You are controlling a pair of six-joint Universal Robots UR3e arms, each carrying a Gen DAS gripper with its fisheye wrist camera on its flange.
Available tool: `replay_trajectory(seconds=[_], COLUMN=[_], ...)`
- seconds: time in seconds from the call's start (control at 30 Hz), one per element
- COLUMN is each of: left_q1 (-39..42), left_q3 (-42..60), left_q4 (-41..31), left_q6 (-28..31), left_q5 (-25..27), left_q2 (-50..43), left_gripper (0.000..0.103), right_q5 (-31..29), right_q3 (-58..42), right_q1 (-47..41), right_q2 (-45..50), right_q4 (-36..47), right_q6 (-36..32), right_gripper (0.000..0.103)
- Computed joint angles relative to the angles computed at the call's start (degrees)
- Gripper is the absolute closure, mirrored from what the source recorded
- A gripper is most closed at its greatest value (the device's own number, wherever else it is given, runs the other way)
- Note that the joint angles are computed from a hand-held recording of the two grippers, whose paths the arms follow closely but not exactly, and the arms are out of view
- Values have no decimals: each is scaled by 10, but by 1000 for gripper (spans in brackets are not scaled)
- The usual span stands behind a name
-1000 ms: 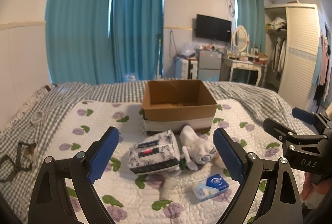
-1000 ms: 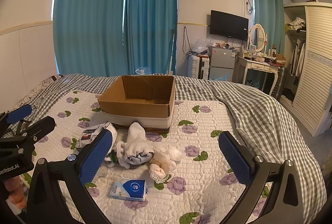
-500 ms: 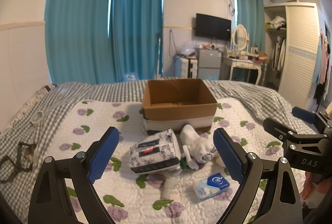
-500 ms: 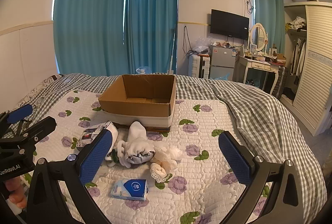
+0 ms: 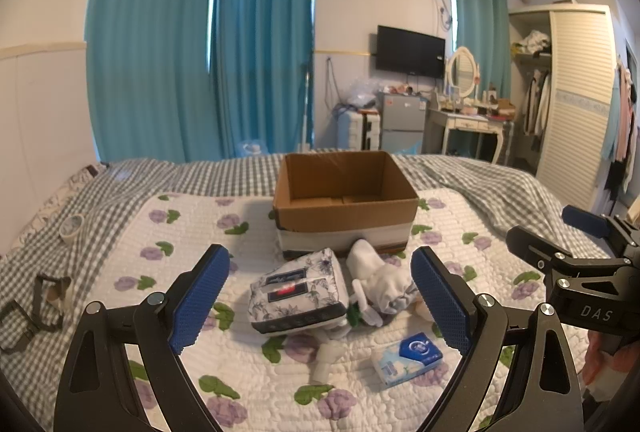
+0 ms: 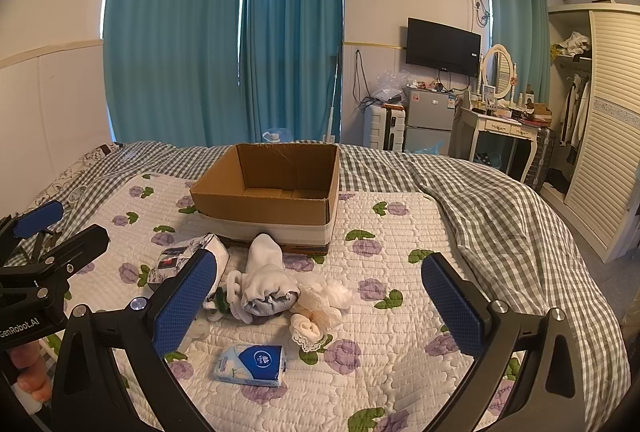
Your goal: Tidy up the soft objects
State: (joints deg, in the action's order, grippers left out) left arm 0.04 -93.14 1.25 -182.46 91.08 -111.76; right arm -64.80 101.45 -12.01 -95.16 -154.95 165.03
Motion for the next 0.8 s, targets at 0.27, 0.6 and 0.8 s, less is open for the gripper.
replay_trajectory(seconds=[0.27,0.6,0.8], left_q1=[0,3,5], left_q3=[1,-4,-9], left_q4=[0,2,2], left_q6=[0,7,12], left_q5=[0,-9,-17], left_q2=[0,5,17], left_gripper=[9,9,9], right_q5=[0,2,4], right_q3=[0,3,7], right_q1=[0,-1,-3], right_q2=[0,-5,-23], right_q4=[-1,-1,9], right_q6=[0,-1,-7], right_gripper=[0,0,0])
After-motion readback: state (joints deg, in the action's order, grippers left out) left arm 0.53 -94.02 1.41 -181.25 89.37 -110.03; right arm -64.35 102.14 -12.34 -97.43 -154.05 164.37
